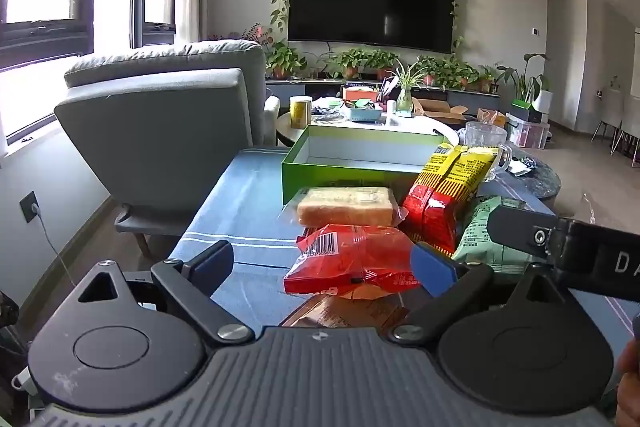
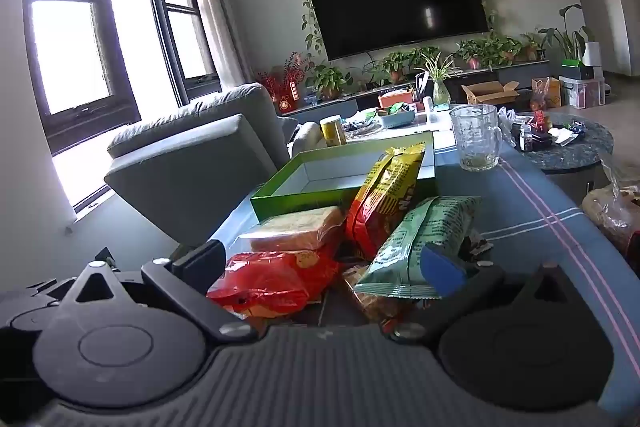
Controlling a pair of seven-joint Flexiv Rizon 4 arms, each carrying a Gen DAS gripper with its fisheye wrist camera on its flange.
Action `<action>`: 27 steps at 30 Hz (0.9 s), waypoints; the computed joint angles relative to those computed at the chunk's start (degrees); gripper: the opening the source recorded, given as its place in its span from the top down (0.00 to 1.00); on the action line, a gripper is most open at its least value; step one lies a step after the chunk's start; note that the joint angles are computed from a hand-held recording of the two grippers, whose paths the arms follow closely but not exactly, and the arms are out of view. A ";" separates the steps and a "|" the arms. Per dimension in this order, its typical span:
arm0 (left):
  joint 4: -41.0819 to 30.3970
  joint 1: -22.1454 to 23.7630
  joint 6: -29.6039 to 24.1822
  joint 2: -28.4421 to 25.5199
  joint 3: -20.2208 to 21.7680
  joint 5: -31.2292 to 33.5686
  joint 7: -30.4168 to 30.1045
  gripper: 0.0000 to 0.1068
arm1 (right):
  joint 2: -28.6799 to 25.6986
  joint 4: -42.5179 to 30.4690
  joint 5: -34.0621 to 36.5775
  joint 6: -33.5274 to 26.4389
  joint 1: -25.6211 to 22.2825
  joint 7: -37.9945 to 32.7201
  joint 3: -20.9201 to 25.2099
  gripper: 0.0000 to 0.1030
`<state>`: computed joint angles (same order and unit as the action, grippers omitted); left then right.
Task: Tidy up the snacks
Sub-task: 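Approach the snack pile with the right tool, fingers open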
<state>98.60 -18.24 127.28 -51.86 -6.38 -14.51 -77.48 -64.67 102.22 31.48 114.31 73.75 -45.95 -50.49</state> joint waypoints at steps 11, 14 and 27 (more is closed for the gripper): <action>-1.04 0.83 -1.47 -0.92 -0.67 1.34 -0.06 0.11 | 0.28 -1.35 0.09 1.73 -2.01 -1.31 3.07 0.01; -0.99 0.90 -1.53 -0.91 -0.61 1.53 -0.30 0.11 | -0.04 -1.43 1.34 1.27 -1.46 -2.50 2.59 0.02; -0.86 1.54 -2.99 -0.62 -0.78 2.45 -1.06 0.12 | -0.10 -0.70 0.83 1.13 -0.65 -2.18 1.35 0.02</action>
